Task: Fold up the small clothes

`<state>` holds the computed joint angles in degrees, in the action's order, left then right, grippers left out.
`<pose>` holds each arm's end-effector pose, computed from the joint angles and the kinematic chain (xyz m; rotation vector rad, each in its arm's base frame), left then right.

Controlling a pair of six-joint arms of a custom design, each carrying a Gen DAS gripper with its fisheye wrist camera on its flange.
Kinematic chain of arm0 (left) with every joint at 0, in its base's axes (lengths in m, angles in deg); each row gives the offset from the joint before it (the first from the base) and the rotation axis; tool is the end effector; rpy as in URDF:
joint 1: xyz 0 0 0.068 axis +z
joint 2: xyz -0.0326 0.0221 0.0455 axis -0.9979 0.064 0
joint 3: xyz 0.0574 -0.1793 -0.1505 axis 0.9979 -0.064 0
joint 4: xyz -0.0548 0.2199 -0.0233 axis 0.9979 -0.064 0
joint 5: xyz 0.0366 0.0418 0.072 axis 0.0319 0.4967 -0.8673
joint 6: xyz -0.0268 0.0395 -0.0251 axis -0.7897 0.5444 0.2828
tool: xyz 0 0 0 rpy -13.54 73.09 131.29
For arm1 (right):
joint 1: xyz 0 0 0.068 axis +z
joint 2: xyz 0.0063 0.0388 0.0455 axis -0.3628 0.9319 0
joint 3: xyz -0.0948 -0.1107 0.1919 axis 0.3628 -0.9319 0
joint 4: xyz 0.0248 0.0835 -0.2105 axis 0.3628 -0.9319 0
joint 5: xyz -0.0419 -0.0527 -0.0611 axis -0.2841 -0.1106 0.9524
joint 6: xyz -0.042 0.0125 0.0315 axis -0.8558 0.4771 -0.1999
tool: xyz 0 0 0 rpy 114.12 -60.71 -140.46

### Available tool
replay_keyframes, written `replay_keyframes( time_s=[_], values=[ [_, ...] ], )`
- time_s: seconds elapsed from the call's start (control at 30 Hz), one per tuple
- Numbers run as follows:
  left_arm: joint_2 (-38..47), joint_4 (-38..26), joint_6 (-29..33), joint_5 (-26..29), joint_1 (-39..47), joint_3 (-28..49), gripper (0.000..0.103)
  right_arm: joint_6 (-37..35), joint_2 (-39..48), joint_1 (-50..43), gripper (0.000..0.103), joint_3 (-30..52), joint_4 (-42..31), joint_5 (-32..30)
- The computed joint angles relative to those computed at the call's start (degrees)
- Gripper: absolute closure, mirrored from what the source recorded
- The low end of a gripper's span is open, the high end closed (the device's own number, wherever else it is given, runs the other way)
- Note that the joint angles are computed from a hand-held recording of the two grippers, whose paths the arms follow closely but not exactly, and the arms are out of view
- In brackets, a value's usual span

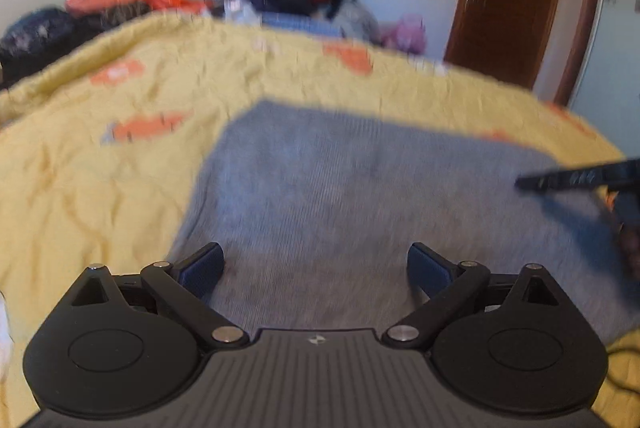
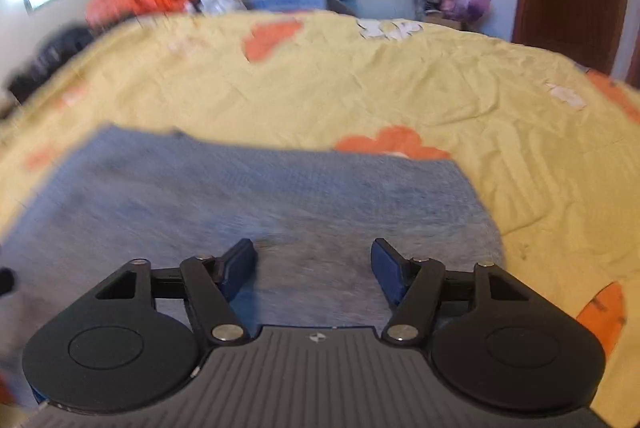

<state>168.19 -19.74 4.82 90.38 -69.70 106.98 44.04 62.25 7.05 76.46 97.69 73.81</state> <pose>0.3020 0.0690 0.0159 0.4390 2.2476 -0.3761 0.2722 0.1298 0.0437 0.2299 2.3339 -0.0335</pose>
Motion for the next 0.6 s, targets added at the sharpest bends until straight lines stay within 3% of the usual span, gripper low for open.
replay_keyframes(
  time_s=[0.1, 0.23, 0.3, 0.37, 0.43, 0.5, 0.6],
  values=[
    [1.2, -3.57, 0.77, 3.73, 2.83, 3.12, 0.004, 0.34, 0.02, -0.15, 0.029, -4.86, 7.36, -0.12],
    [0.1, -4.23, 1.65, 1.88, 2.96, 3.25, 0.004, 1.46, 0.12, 2.88, 0.024, -3.05, 4.44, 4.44],
    [-1.75, -5.33, 1.05, 4.7, 5.87, 1.89, 0.004, 5.95, -3.54, 5.83, 0.023, -5.88, 4.84, 7.41],
    [-3.49, -7.65, -1.51, 8.9, 10.65, 0.85, 0.003, 6.81, -8.08, 9.32, 0.021, -13.43, 14.01, 6.87],
    [-3.2, -16.52, -3.26, 14.07, 16.17, 3.44, 0.003, 7.01, -11.21, 13.31, 0.013, -18.04, 18.81, 7.37],
    [-1.28, -26.7, -4.26, 16.91, 20.5, 7.59, 0.003, 7.94, -13.83, 16.41, 0.012, -18.82, 16.7, 8.59],
    [0.2, -32.33, -5.35, 21.37, 23.6, 10.09, 0.003, 9.81, -14.69, 16.97, 0.012, -18.54, 15.78, 5.79]
  ],
)
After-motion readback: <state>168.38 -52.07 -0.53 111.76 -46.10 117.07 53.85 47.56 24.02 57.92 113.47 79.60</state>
